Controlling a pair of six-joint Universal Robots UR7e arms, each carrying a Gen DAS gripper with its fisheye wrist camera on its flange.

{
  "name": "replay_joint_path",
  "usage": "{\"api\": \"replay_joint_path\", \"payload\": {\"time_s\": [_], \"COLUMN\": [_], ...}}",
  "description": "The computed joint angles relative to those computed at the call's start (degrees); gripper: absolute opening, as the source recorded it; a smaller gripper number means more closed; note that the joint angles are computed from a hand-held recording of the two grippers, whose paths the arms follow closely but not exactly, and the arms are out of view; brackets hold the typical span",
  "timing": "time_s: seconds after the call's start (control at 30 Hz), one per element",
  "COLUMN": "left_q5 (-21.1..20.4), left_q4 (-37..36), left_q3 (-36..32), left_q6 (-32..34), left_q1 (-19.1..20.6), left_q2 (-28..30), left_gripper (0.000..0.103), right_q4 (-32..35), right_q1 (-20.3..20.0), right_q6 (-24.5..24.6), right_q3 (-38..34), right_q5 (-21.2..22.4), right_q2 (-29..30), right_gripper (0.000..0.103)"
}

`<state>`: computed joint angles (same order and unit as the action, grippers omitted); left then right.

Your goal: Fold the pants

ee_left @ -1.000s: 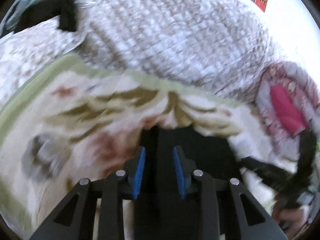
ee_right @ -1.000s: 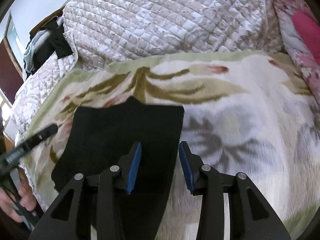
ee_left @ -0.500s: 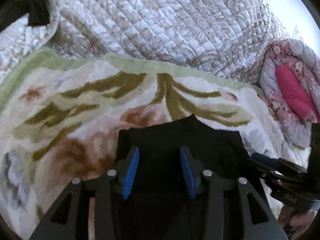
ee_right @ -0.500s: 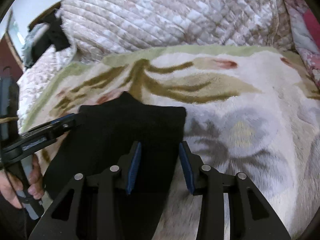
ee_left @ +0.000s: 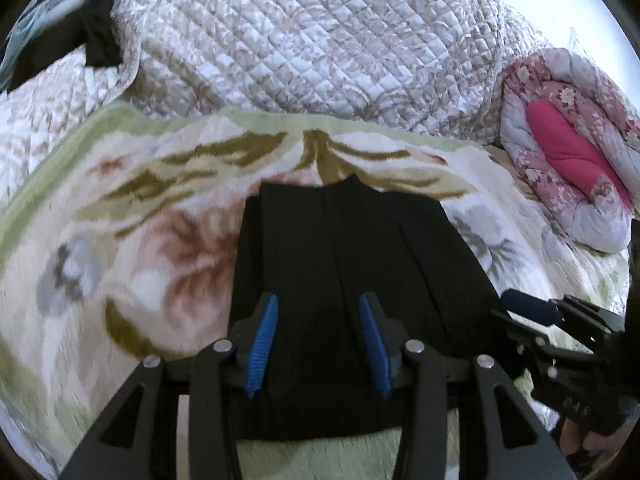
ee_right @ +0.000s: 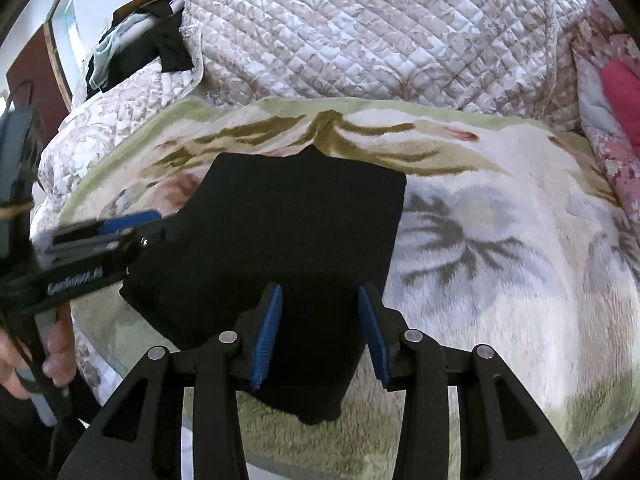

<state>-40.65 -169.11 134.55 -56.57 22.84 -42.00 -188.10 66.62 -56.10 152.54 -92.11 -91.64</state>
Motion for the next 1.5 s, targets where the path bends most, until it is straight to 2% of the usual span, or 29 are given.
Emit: {"api": "replay_joint_path", "payload": {"time_s": [0.07, 0.13, 0.2, 0.33, 0.43, 0.6, 0.77, 0.87, 0.93, 1.03, 1.17, 1.27, 1.4, 1.43, 1.5], "left_q5": [0.06, 1.18, 2.20, 0.62, 1.25, 1.11, 0.95, 1.90, 2.82, 3.63, 3.98, 3.31, 1.69, 2.07, 3.73], "left_q4": [0.67, 1.99, 1.67, -0.73, 1.13, 1.97, 3.97, 6.56, 11.13, 11.66, 7.21, 1.52, -6.78, -7.32, -7.21], "left_q3": [0.22, -0.23, -0.11, 0.29, -0.29, -0.63, -1.11, -1.06, -1.03, 0.14, -0.14, -1.16, -3.72, -4.72, -7.08], "left_q6": [-0.52, 0.45, 0.50, -0.05, -0.50, -1.00, -0.24, -1.07, -4.37, -5.38, -1.46, 4.52, 15.23, 17.03, 19.10], "left_q1": [-0.77, -1.34, -1.52, -0.05, -0.36, -0.27, 0.18, 1.33, 2.07, 2.37, 3.77, 4.52, 5.60, 6.11, 7.78], "left_q2": [0.95, 2.59, 3.42, 3.20, 3.56, 3.48, 2.06, 0.47, -1.51, -4.45, -6.36, -5.31, -0.75, 0.20, 1.72], "left_gripper": [0.046, 0.048, 0.053, 0.061, 0.061, 0.062, 0.063, 0.063, 0.063, 0.063, 0.062, 0.062, 0.062, 0.062, 0.062], "right_q4": [0.12, -2.94, -4.10, 2.88, -0.79, 2.40, 1.38, 0.16, 2.33, 2.12, 6.71, 5.75, 3.12, 2.76, 2.36], "right_q1": [-0.70, -0.82, -2.03, -4.49, -3.88, -3.49, -1.32, -0.72, -1.15, -0.22, 1.33, 3.18, 4.62, 4.89, 5.72], "right_q6": [-0.04, -1.76, -2.15, 0.97, -0.77, 1.64, 1.64, 2.93, 3.94, 3.71, 6.93, 7.80, 6.72, 6.91, 8.26], "right_q3": [0.21, 0.35, 0.40, -1.24, -0.25, -0.91, -1.29, -2.41, -2.88, -2.82, -5.21, -6.45, -6.48, -6.78, -8.42], "right_q5": [0.49, -1.00, -0.01, 2.75, 2.02, 1.93, -0.86, -3.46, -3.18, -3.93, -2.74, -3.34, -3.45, -3.60, -4.09], "right_q2": [-0.06, 2.46, 3.35, 1.41, 2.42, 1.46, 1.23, 2.13, 1.04, 0.39, -0.19, 1.21, 3.21, 3.95, 6.20], "right_gripper": [0.041, 0.047, 0.054, 0.055, 0.055, 0.057, 0.057, 0.057, 0.057, 0.057, 0.057, 0.057, 0.056, 0.054, 0.032]}}
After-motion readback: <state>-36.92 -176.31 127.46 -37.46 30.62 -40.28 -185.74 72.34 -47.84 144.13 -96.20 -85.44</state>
